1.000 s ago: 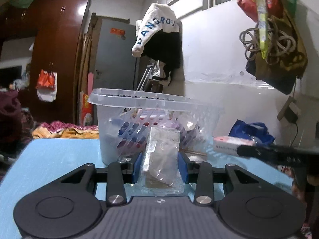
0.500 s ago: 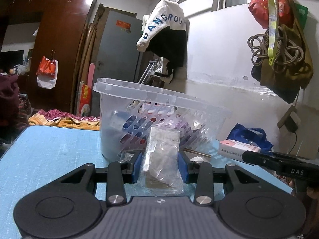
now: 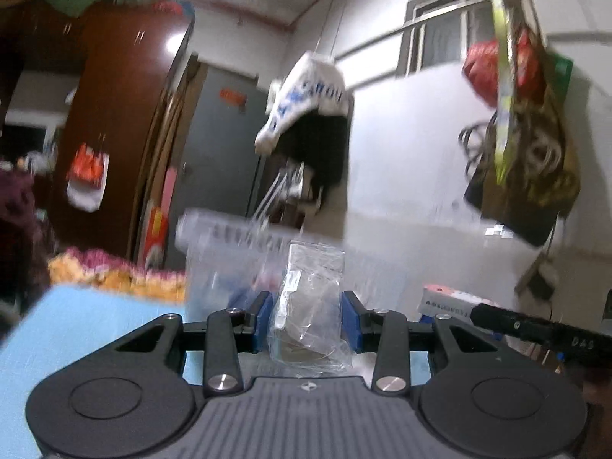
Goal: Organize objects
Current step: 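Carry both held items over the white basket and release them, then grasp a small clear bag with the left tool while the right grasps a white wrapped roll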
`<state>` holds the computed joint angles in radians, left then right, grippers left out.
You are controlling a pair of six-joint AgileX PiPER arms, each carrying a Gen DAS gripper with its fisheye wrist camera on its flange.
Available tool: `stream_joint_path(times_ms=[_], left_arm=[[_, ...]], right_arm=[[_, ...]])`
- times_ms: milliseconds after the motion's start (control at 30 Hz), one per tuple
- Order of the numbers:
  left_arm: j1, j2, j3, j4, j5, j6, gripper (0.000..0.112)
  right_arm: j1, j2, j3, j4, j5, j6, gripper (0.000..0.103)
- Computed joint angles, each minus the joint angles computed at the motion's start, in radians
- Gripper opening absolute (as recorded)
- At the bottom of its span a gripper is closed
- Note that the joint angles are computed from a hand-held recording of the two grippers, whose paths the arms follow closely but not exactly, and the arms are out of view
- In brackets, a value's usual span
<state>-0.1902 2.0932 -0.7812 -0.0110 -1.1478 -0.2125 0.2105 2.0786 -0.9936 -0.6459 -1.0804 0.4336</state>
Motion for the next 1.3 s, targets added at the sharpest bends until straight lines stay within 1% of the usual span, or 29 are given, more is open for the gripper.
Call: stream_joint_path(times_ms=[33, 67, 100, 167, 233, 267, 300, 333, 367, 400, 433, 467, 500, 533, 567, 600, 633, 700, 733, 767, 800, 867, 933, 967, 1033, 1100, 1200, 1267, 1300], left_arm=[[-0.003, -0.035, -0.038, -0.008, 0.067, 0.012, 0.043], [0.001, -0.063, -0.09, -0.002, 0.156, 0.013, 0.043], [0.003, -0.081, -0.152, -0.007, 0.256, 0.02, 0.043], [0.012, -0.074, -0.316, -0.033, 0.456, 0.022, 0.043], [0.034, -0.015, -0.511, 0.002, 0.656, -0.022, 0.044], [0.034, 0.012, -0.595, -0.033, 0.756, 0.012, 0.046], [0.032, 0.047, -0.684, -0.107, 0.853, 0.087, 0.063], [0.034, 0.073, -0.74, -0.207, 0.911, 0.187, 0.077], [0.037, 0.084, -0.756, -0.273, 0.929, 0.254, 0.077], [0.034, 0.078, -0.732, -0.299, 0.907, 0.281, 0.077], [0.025, 0.054, -0.668, -0.286, 0.845, 0.268, 0.078], [0.018, 0.023, -0.591, -0.241, 0.774, 0.215, 0.079], [0.014, -0.009, -0.503, -0.191, 0.696, 0.155, 0.083], [0.007, -0.043, -0.411, -0.175, 0.623, 0.134, 0.089], [-0.003, -0.064, -0.339, -0.18, 0.561, 0.133, 0.093], [-0.011, -0.075, -0.279, -0.179, 0.517, 0.125, 0.097], [-0.016, -0.077, -0.246, -0.17, 0.513, 0.117, 0.097], [-0.012, -0.052, -0.255, -0.137, 0.585, 0.092, 0.097], [-0.011, -0.037, -0.26, -0.124, 0.606, 0.077, 0.096], [-0.008, -0.022, -0.261, -0.106, 0.609, 0.059, 0.096], [-0.003, -0.005, -0.261, -0.095, 0.605, 0.043, 0.095], [0.007, 0.015, -0.255, -0.083, 0.593, 0.012, 0.095], [0.018, 0.031, -0.248, -0.05, 0.575, -0.032, 0.095], [0.022, 0.029, -0.253, -0.04, 0.587, -0.043, 0.095], [0.019, 0.041, -0.264, -0.027, 0.599, -0.045, 0.095], [0.0, 0.043, -0.261, -0.055, 0.603, -0.003, 0.095], [-0.041, 0.06, -0.3, -0.138, 0.644, 0.089, 0.095], [-0.071, 0.079, -0.348, -0.235, 0.69, 0.191, 0.095], [-0.087, 0.092, -0.382, -0.31, 0.72, 0.274, 0.095]], right_arm=[[0.025, -0.036, -0.027, 0.027, 0.064, -0.021, 0.056], [0.046, -0.058, -0.093, 0.017, 0.157, -0.001, 0.056], [0.058, -0.058, -0.193, -0.033, 0.255, 0.058, 0.057], [0.083, -0.026, -0.393, -0.167, 0.448, 0.241, 0.057], [0.121, 0.043, -0.593, -0.325, 0.639, 0.43, 0.057], [0.131, 0.095, -0.693, -0.42, 0.691, 0.507, 0.064], [0.144, 0.128, -0.754, -0.475, 0.744, 0.565, 0.081], [0.155, 0.14, -0.776, -0.49, 0.784, 0.582, 0.086], [0.157, 0.133, -0.758, -0.465, 0.784, 0.559, 0.089], [0.148, 0.105, -0.699, -0.401, 0.748, 0.496, 0.096], [0.129, 0.063, -0.601, -0.31, 0.672, 0.396, 0.102], [0.106, 0.027, -0.501, -0.25, 0.572, 0.318, 0.103], [0.081, -0.006, -0.401, -0.224, 0.477, 0.266, 0.103], [0.072, -0.039, -0.301, -0.168, 0.422, 0.203, 0.103], [0.07, -0.055, -0.233, -0.152, 0.398, 0.156, 0.103], [0.073, -0.059, -0.194, -0.174, 0.401, 0.133, 0.103], [0.082, -0.046, -0.193, -0.219, 0.441, 0.143, 0.103], [0.111, 0.01, -0.243, -0.319, 0.546, 0.232, 0.101], [0.124, 0.043, -0.289, -0.405, 0.589, 0.319, 0.097], [0.138, 0.077, -0.337, -0.491, 0.625, 0.408, 0.088], [0.148, 0.104, -0.38, -0.565, 0.648, 0.49, 0.084], [0.17, 0.132, -0.429, -0.65, 0.676, 0.584, 0.082], [0.187, 0.151, -0.461, -0.701, 0.711, 0.644, 0.066], [0.189, 0.152, -0.456, -0.691, 0.715, 0.637, 0.061], [0.176, 0.136, -0.405, -0.58, 0.683, 0.513, 0.061], [0.136, 0.12, -0.337, -0.476, 0.601, 0.4, 0.061], [0.037, 0.127, -0.284, -0.442, 0.424, 0.386, 0.061], [-0.009, 0.139, -0.288, -0.43, 0.372, 0.418, 0.061], [-0.021, 0.147, -0.298, -0.425, 0.36, 0.423, 0.061]])
